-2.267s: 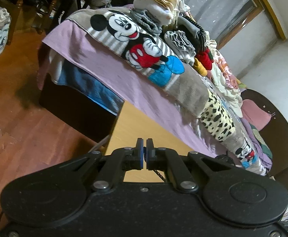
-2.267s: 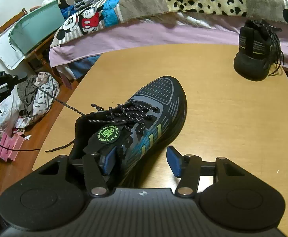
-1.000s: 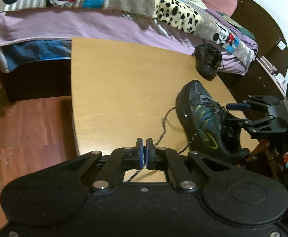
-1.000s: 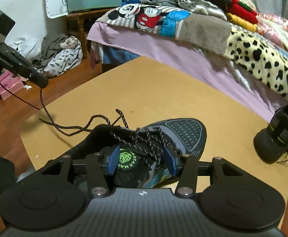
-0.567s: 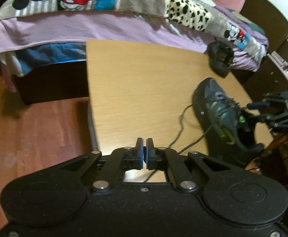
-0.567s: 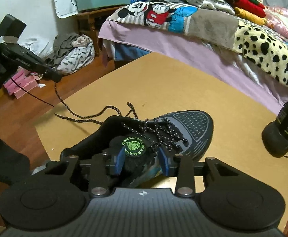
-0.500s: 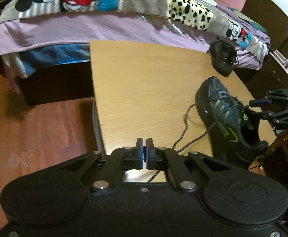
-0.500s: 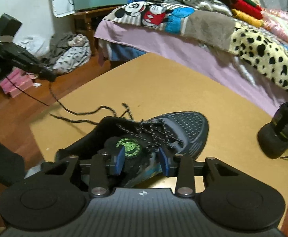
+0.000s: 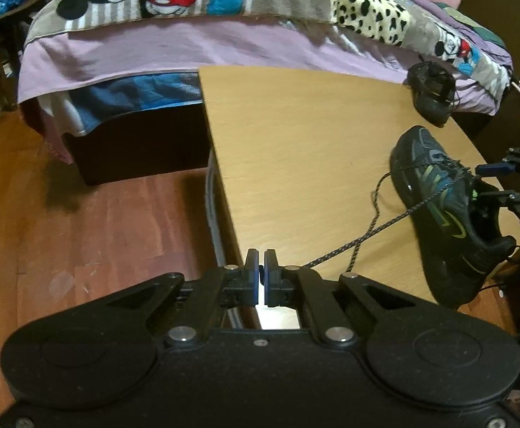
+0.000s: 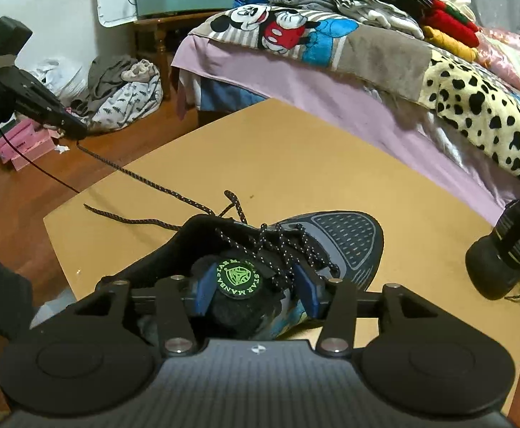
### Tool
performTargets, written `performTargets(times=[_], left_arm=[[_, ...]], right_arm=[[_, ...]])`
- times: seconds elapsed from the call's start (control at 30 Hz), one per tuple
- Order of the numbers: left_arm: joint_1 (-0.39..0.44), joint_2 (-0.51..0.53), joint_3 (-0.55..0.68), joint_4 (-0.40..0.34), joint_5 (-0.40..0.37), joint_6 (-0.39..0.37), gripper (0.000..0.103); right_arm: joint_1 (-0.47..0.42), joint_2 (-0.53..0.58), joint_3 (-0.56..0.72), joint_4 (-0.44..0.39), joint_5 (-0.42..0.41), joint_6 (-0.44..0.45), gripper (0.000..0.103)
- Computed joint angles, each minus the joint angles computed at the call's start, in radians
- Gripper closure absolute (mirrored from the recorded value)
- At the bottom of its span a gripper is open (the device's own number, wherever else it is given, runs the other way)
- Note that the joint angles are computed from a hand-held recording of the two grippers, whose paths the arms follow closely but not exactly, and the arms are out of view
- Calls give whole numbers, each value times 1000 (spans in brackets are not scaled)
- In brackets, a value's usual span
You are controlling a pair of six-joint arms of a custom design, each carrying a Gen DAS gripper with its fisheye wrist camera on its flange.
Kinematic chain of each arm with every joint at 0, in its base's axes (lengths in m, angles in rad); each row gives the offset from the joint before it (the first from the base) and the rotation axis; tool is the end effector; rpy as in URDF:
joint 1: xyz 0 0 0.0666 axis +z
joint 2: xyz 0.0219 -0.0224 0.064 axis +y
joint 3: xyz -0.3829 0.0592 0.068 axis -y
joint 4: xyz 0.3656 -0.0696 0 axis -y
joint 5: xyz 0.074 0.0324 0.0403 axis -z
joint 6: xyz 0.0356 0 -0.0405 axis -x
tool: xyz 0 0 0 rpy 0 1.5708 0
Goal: Lace up shoes with both hands
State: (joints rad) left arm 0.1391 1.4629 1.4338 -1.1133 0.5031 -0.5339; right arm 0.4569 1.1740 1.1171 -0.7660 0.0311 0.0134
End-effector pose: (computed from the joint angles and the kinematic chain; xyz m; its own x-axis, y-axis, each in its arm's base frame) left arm 0.4553 0.0460 0.4122 -0.7364 0.3471 -0.5808 0.5246 0.8350 -0.1661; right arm 0.3381 0.1645 0.4088 -0.6522 -0.3355 -0.6797 -0.4308 0.9019 -0.0319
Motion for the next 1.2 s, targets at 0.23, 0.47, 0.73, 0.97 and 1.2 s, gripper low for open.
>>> performTargets(times=[0.23,0.47,0.73,0.97,1.2], left_arm=[[-21,-6,-15,3,-90,-45,103],[-51,-4,-22,-30,-168,-128,103],[-77,16,28,-149,-124,-202,96],[-104,7,15,-61,-150,-109,96],[-161,3,-32,-24,-169,-170,70]], right_arm=[[-8,-10,-4,-9,-1,-23,51],[-55,-37,-13,15,-45,-88,50],[-135,-71,-38,82,-21,-282,48],[-198,-97,-73,183,-40,-461,48],[-217,-88,-93,282,-131,-575,50]])
